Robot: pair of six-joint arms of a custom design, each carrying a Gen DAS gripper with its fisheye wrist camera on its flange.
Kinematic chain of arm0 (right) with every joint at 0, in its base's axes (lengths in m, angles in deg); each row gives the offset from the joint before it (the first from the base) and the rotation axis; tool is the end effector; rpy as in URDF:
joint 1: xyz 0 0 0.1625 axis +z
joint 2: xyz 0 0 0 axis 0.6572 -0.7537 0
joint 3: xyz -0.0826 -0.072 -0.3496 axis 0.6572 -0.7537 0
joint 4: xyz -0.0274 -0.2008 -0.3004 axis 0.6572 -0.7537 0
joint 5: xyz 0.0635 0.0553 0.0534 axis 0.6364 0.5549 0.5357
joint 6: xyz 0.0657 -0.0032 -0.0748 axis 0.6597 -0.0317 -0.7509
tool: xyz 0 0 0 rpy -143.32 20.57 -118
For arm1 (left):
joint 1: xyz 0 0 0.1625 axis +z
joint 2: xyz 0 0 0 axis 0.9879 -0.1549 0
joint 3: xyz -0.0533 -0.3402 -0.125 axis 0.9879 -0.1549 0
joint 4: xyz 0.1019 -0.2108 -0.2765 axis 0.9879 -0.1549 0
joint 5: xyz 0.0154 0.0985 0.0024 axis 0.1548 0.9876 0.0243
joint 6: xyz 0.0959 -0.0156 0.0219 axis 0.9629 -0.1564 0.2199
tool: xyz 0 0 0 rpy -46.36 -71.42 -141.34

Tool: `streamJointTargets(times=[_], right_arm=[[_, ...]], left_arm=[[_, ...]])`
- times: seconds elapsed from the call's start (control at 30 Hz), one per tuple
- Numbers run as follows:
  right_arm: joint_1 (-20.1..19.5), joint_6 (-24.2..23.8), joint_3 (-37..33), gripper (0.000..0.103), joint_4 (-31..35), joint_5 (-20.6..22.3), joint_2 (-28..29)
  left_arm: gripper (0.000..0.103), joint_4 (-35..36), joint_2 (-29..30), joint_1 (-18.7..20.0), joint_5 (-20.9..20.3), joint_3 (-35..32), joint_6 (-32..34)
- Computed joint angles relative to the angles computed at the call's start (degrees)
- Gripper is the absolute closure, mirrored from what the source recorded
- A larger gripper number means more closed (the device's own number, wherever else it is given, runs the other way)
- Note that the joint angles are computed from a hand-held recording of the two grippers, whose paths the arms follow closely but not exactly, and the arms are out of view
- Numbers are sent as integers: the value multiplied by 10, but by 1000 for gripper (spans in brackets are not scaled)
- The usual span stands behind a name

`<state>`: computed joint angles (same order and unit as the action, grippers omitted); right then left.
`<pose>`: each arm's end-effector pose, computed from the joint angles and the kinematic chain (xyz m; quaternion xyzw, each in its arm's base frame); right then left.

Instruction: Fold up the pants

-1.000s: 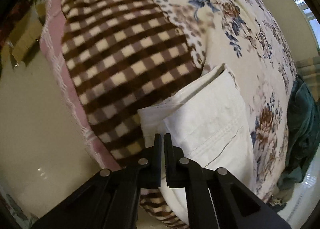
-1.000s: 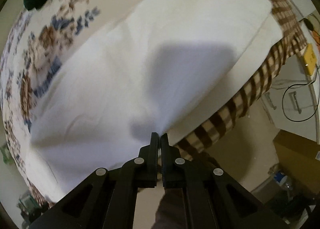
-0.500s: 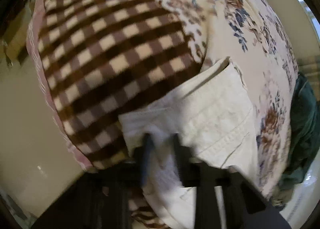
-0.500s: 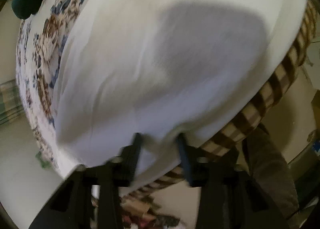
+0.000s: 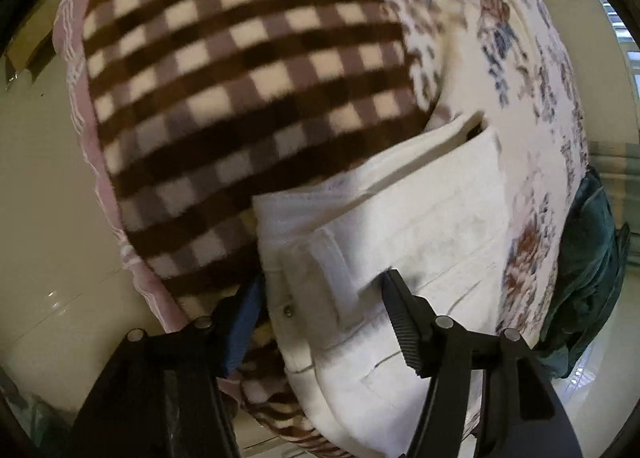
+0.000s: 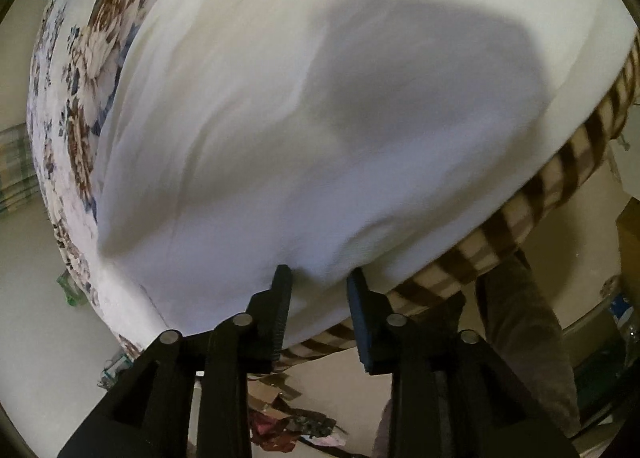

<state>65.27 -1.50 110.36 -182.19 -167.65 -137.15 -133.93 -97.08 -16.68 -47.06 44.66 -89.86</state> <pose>0.2507 -0.4713 0.1919 -0.4159 -0.8997 0.0634 0.1165 -0.0612 -0.5526 0.4264 -0.4331 0.8619 -0.2301 0.1291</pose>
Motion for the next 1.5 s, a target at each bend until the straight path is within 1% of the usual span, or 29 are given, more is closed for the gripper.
streamJointTargets(times=[0.03,0.07,0.1,0.13,0.17,0.2,0.23,0.27,0.33,0.43,0.53,0.63,0.67,0.7,0.8,0.83,0.9,0.97,1.03,1.1,1.13,1.2,1.23,1.3,1.33,1.37,1.4,1.43,1.5], right_arm=[[2,-1,-4,72,1,-4,5],[7,-3,-10,72,1,-14,12],[13,-2,-18,73,9,-28,18],[18,0,-26,81,15,-38,26],[27,4,-33,85,26,-56,31],[32,8,-39,87,30,-61,36],[40,8,-47,94,39,-69,41],[46,10,-56,97,48,-75,47],[61,5,-78,99,77,-89,56],[76,3,-96,100,97,-94,60],[80,1,-97,100,101,-89,50],[80,-4,-108,100,102,-73,53],[79,-8,-100,100,98,-69,44],[77,-15,-102,100,97,-61,43],[70,-12,-82,100,73,-26,26],[69,-19,-86,100,79,-21,27],[68,-37,-102,100,111,-20,37],[59,-38,-93,100,126,-7,39],[52,-34,-81,100,131,-6,40],[38,-49,-69,100,137,12,43],[29,-49,-53,100,124,30,37],[17,-43,-13,100,67,65,17],[15,-45,-2,99,49,77,12],[18,-54,4,92,27,84,7],[21,-51,0,79,20,85,11],[22,-50,4,62,6,90,10],[21,-50,4,56,0,97,10],[22,-47,-4,53,5,99,15],[24,-41,-14,53,2,105,17]], left_arm=[[45,2,3,-3,7,-1,-7],[52,9,8,-8,24,-5,-9],[56,19,13,-12,31,-12,-8],[66,36,20,-17,41,-22,-9],[75,56,24,-24,56,-30,-12],[79,59,22,-30,66,-27,-8],[84,57,18,-34,72,-24,0],[86,57,14,-39,77,-20,4],[87,52,4,-44,78,-13,15],[87,59,-1,-46,71,-21,26],[87,63,-2,-42,63,-25,33],[87,70,3,-33,52,-34,27],[87,69,2,-31,49,-36,23],[87,68,2,-32,47,-35,19],[87,66,0,-32,40,-36,0],[87,67,0,-33,38,-40,-2],[87,69,0,-34,41,-41,2],[87,73,-1,-29,41,-34,-1],[85,70,0,-22,35,-31,-3],[84,70,-2,-24,32,-29,-15],[83,77,-2,-29,33,-33,-17],[83,94,0,-38,31,-46,-14],[82,94,-1,-41,27,-49,-12],[81,104,0,-44,21,-60,-17],[81,107,2,-42,21,-64,-19],[81,114,6,-39,23,-68,-22],[81,120,10,-37,25,-71,-27],[81,125,14,-33,26,-74,-31],[81,142,22,-31,25,-83,-48]])
